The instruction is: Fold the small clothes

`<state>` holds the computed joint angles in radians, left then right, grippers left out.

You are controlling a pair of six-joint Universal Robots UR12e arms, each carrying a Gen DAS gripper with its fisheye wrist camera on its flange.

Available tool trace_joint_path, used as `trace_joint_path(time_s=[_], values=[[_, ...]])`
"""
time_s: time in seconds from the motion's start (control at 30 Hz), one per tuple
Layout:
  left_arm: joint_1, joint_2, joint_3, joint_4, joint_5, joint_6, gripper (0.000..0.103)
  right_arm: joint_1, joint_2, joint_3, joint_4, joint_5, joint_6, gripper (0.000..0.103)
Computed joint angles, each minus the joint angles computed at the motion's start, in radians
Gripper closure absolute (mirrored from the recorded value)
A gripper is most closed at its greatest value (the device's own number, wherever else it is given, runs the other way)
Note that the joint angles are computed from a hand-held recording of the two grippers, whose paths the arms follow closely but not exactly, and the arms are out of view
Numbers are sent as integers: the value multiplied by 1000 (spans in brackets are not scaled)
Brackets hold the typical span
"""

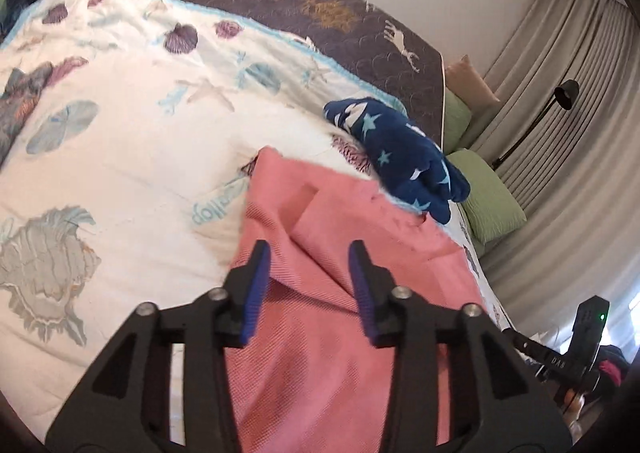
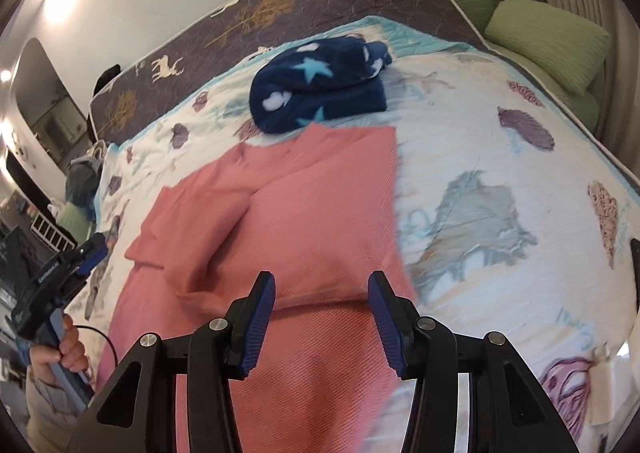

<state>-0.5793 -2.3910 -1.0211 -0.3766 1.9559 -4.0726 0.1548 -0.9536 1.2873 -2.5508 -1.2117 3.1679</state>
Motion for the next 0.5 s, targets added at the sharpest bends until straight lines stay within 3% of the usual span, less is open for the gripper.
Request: trace_joint_path(time_s=[0.17, 0.33, 0.37, 0.4, 0.47, 0.5], values=[[9, -45, 92, -97, -16, 103, 51, 9, -14, 19, 2, -54, -35, 53], [39, -134, 273, -318, -101, 201, 49, 22, -25, 35, -12, -129, -84, 53], [43, -149, 302, -355, -131, 212, 59, 26, -26, 37, -20, -149, -97, 53], [48, -169, 341, -407, -174, 216, 93, 35, -25, 38, -29, -193, -121, 53], [45, -172, 354, -426, -176, 201, 94, 61, -17, 26, -21, -334, -188, 53], [43, -161, 329, -373, -181, 196, 95, 70, -11, 21, -18, -389, -220, 53]])
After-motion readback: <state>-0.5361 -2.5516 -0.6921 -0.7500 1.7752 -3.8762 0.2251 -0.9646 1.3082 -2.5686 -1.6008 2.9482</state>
